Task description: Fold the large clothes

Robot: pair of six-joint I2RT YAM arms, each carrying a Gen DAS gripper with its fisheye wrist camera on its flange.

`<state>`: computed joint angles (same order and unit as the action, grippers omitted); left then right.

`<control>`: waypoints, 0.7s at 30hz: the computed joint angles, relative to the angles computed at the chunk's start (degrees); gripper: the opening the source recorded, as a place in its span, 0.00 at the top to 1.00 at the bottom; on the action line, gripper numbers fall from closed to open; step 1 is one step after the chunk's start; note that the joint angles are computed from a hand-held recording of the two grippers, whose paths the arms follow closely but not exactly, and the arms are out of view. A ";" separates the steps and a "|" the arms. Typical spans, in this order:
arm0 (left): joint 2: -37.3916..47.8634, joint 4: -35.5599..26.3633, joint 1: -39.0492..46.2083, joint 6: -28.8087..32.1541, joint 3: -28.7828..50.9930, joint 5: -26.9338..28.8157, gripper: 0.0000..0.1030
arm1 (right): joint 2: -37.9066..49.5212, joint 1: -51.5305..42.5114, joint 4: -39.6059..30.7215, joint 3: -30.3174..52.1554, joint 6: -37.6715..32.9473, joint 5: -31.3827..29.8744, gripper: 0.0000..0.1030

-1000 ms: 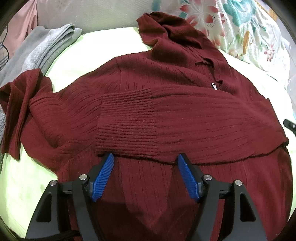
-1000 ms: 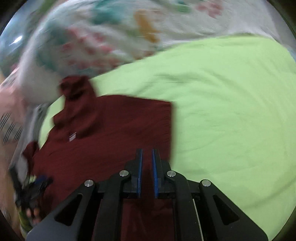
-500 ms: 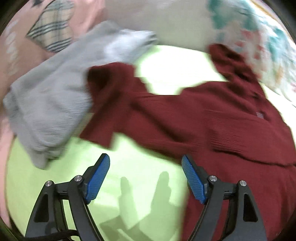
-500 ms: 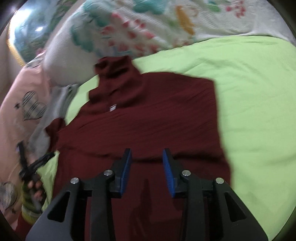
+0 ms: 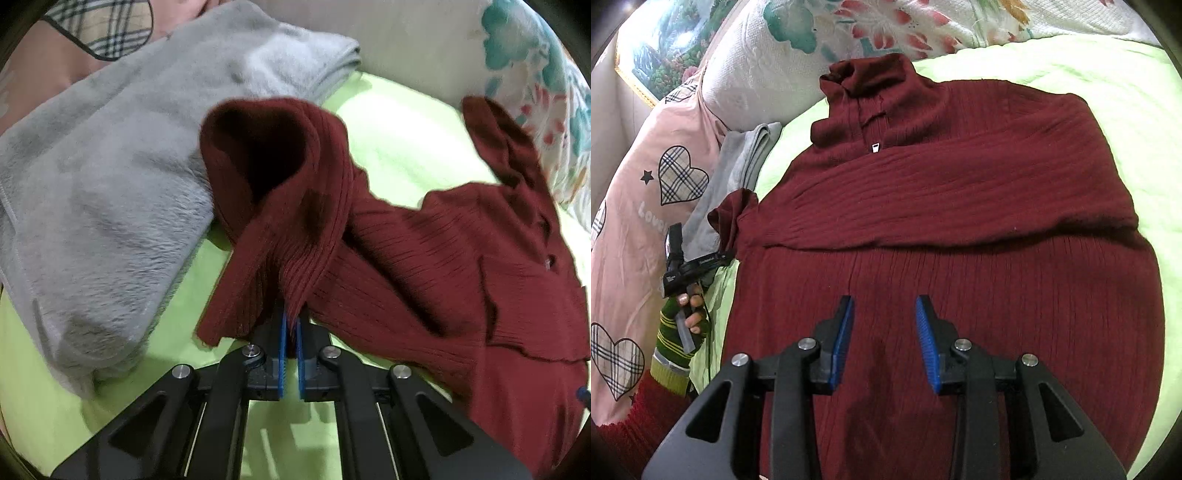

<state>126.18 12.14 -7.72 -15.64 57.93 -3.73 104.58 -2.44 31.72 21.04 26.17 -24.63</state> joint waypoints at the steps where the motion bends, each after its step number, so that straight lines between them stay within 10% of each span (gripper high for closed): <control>1: -1.25 1.24 0.01 0.06 -1.57 0.82 0.98 | -0.37 -0.22 0.65 -0.73 0.15 -0.09 0.65; 9: -14.82 8.94 -6.96 -3.32 -13.78 9.19 0.99 | -5.98 -1.88 1.52 -4.28 0.72 -0.99 0.65; 21: -4.73 0.59 -30.11 -12.31 13.14 13.52 0.99 | -10.98 -12.21 1.15 -8.82 -1.56 -6.16 0.65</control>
<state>121.45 12.73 -37.83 -27.95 71.07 9.79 93.60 -14.65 32.88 12.22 24.61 -30.79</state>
